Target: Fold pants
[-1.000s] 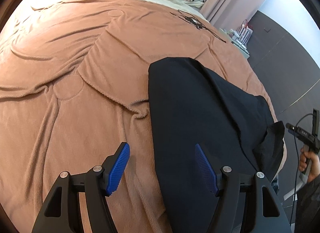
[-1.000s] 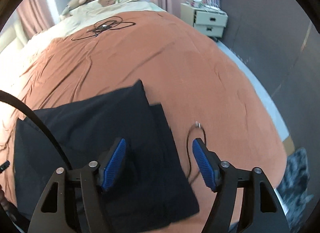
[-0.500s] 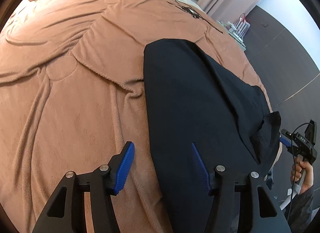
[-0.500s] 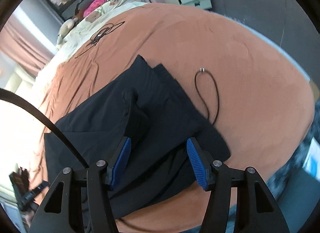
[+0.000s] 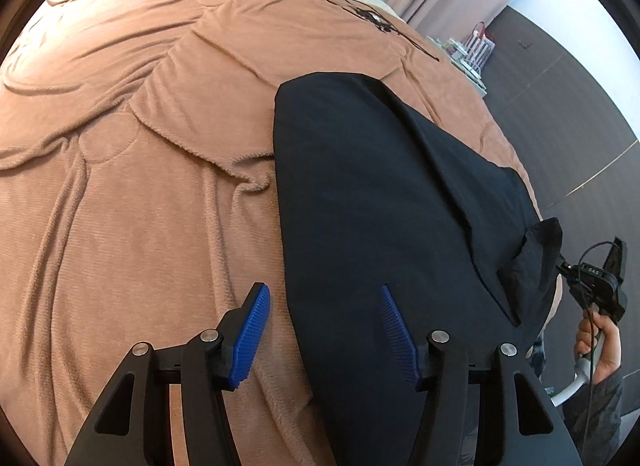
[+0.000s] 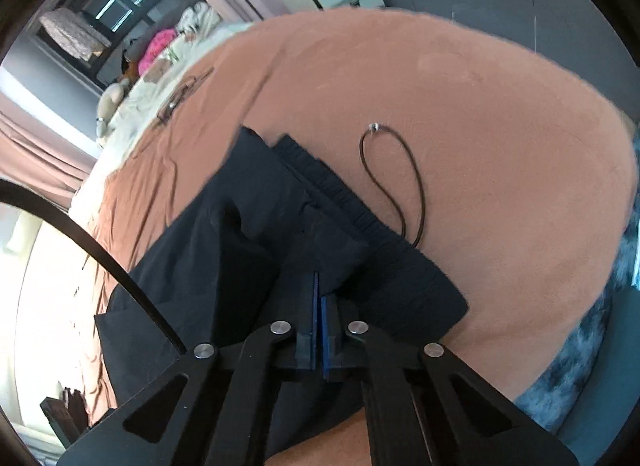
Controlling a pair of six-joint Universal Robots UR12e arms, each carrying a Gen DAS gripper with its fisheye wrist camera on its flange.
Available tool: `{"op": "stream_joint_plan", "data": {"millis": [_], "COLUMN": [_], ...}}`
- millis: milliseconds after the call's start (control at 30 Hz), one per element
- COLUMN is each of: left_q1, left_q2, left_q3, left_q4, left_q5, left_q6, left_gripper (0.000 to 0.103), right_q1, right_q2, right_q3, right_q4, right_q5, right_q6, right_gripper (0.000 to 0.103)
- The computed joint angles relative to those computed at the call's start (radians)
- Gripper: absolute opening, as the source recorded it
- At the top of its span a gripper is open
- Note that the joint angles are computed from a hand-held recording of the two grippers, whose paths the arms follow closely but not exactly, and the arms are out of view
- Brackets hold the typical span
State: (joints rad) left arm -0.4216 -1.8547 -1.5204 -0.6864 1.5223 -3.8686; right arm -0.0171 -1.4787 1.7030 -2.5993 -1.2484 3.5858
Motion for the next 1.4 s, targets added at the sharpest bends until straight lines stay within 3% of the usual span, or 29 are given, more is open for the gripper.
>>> {"op": "stream_joint_plan", "data": {"millis": [300, 467, 600, 667, 700, 733, 800, 967, 1200, 1367, 1400], "left_q1": [-0.007, -0.006, -0.005, -0.006, -0.006, -0.008, -0.007, -0.007, -0.003, 0.0, 0.0], "left_q2": [-0.001, 0.002, 0.001, 0.001, 0.001, 0.002, 0.002, 0.009, 0.014, 0.012, 0.012], "left_q3": [0.0, -0.002, 0.001, 0.001, 0.002, 0.003, 0.003, -0.006, -0.011, -0.008, -0.008], "left_q4": [-0.007, -0.022, -0.037, -0.032, -0.032, -0.032, -0.028, -0.01, -0.007, -0.005, -0.004], "left_q5": [-0.012, -0.02, -0.018, -0.015, -0.011, -0.004, 0.0, -0.004, -0.01, -0.011, -0.011], "left_q6": [0.027, 0.03, 0.031, 0.031, 0.032, 0.034, 0.034, 0.032, 0.031, 0.029, 0.028], "left_gripper": [0.059, 0.058, 0.057, 0.057, 0.057, 0.057, 0.057, 0.057, 0.057, 0.057, 0.057], "right_q1": [-0.016, 0.044, 0.073, 0.085, 0.089, 0.101, 0.113, 0.141, 0.161, 0.15, 0.15], "right_q2": [-0.069, -0.059, -0.039, -0.043, -0.047, -0.051, -0.053, -0.043, 0.024, 0.071, 0.077], "right_q3": [0.08, 0.077, 0.035, 0.023, 0.018, 0.012, 0.005, -0.036, -0.134, -0.19, -0.2], "right_q4": [-0.066, -0.087, 0.011, 0.032, 0.035, 0.03, 0.007, -0.01, 0.082, 0.138, 0.147], "right_q5": [-0.029, -0.145, -0.18, -0.213, -0.235, -0.265, -0.284, -0.281, -0.294, -0.301, -0.304], "right_q6": [0.013, 0.06, 0.052, 0.037, 0.018, -0.011, -0.049, -0.166, -0.255, -0.31, -0.316], "right_gripper": [0.0, 0.0, 0.001, 0.008, 0.02, 0.037, 0.055, 0.055, 0.055, 0.055, 0.05]}}
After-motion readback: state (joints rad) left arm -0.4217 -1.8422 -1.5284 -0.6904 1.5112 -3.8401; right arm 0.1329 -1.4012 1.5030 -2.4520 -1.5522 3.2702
